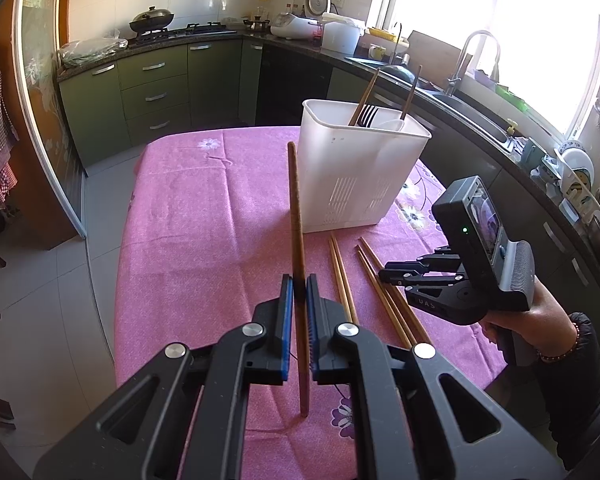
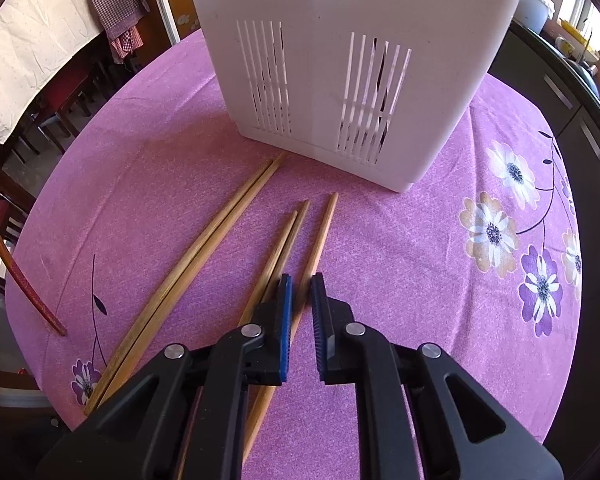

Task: Organize utensils
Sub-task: 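Grasp a bamboo chopstick with the left gripper while the right gripper grasps another, then lift both held chopsticks toward the white holder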

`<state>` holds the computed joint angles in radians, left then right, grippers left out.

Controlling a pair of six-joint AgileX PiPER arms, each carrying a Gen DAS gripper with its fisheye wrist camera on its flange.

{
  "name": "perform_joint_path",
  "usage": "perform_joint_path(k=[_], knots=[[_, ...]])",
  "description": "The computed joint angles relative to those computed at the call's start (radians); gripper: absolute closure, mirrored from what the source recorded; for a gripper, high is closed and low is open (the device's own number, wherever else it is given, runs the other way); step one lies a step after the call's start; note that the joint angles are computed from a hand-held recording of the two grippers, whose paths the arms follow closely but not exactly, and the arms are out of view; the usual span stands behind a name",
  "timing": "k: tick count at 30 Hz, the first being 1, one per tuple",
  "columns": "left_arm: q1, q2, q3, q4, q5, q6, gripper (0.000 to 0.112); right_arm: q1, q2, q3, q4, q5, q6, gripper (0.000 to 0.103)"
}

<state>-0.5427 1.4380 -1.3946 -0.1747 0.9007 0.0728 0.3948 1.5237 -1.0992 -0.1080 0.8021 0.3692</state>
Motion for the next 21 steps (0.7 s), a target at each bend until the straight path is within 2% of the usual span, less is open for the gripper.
perform_joint_path(k=[6, 11, 21], knots=[[-0.002, 0.001, -0.001, 0.002, 0.000, -0.003, 0.105, -0.031, -0.108, 0.055, 0.041, -0.034, -0.033, 0.096], [-0.009, -0.010, 0.003, 0.010, -0.009, -0.006, 0.106, -0.022, -0.293, 0.069, -0.010, -0.021, 0.016, 0.096], [-0.056, -0.035, 0.003, 0.087, -0.013, -0.057, 0.106, 0.126, -0.597, 0.079, -0.242, 0.116, 0.241, 0.096]])
